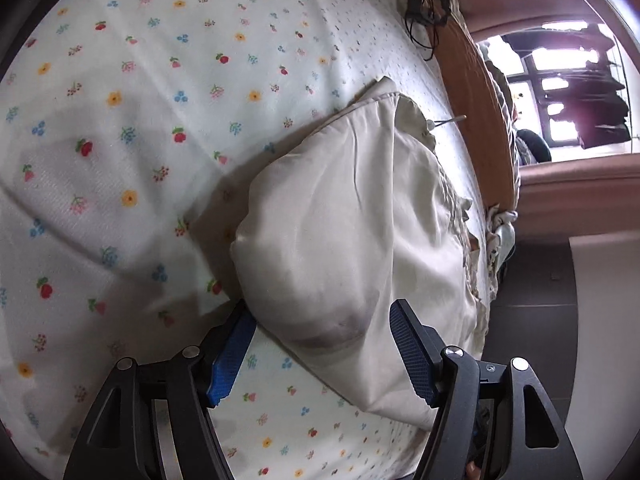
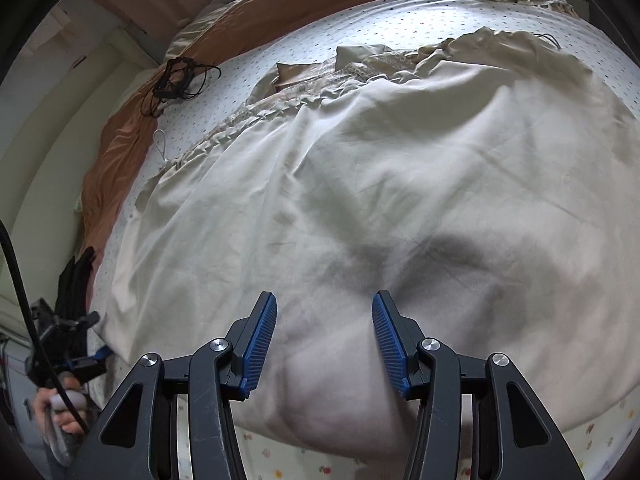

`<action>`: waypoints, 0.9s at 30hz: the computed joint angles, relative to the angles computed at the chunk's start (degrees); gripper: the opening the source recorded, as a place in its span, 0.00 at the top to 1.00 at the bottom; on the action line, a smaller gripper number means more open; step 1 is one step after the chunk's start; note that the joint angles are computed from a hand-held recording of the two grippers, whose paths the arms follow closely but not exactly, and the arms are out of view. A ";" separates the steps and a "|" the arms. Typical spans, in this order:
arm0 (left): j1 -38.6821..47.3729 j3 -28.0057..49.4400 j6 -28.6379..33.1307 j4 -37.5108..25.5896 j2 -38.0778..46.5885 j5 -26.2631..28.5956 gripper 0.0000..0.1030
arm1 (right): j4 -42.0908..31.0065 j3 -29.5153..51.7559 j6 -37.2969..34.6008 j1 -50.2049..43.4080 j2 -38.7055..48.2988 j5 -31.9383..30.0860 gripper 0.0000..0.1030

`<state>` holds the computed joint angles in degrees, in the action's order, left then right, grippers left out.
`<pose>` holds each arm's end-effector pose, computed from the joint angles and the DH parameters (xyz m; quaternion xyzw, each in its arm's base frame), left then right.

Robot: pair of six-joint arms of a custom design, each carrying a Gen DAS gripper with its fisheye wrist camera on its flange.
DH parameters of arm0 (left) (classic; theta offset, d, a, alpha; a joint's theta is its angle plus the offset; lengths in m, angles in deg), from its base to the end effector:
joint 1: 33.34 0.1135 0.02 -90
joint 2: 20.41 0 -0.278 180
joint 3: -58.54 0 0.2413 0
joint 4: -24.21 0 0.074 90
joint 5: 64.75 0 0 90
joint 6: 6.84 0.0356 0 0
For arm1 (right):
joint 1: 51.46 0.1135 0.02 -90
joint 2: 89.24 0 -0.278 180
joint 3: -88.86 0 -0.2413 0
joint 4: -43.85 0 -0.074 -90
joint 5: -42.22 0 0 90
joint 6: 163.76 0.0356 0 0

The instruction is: Fold large clothes

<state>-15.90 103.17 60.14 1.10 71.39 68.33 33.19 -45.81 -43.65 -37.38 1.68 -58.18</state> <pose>0.2234 0.0447 0.1203 -0.2579 0.8816 -0.3691 0.1415 0.2447 0.0680 0.1284 0.1068 0.9474 0.1891 0.2352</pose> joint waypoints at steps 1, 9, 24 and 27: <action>-0.60 0.01 -0.95 0.76 -0.08 -0.38 0.33 | -0.04 -0.26 0.08 0.05 -0.30 0.06 0.52; -3.52 -1.70 -7.51 12.19 0.29 -0.87 0.33 | -0.39 -2.30 1.63 1.13 -3.06 0.20 0.52; -2.50 -2.50 -4.10 14.97 3.38 -2.97 0.81 | -5.63 -1.03 6.16 13.56 -9.02 8.26 0.52; -2.38 -3.05 -3.65 15.75 2.59 -2.60 0.85 | -3.46 -2.44 8.60 17.55 -8.28 11.82 0.53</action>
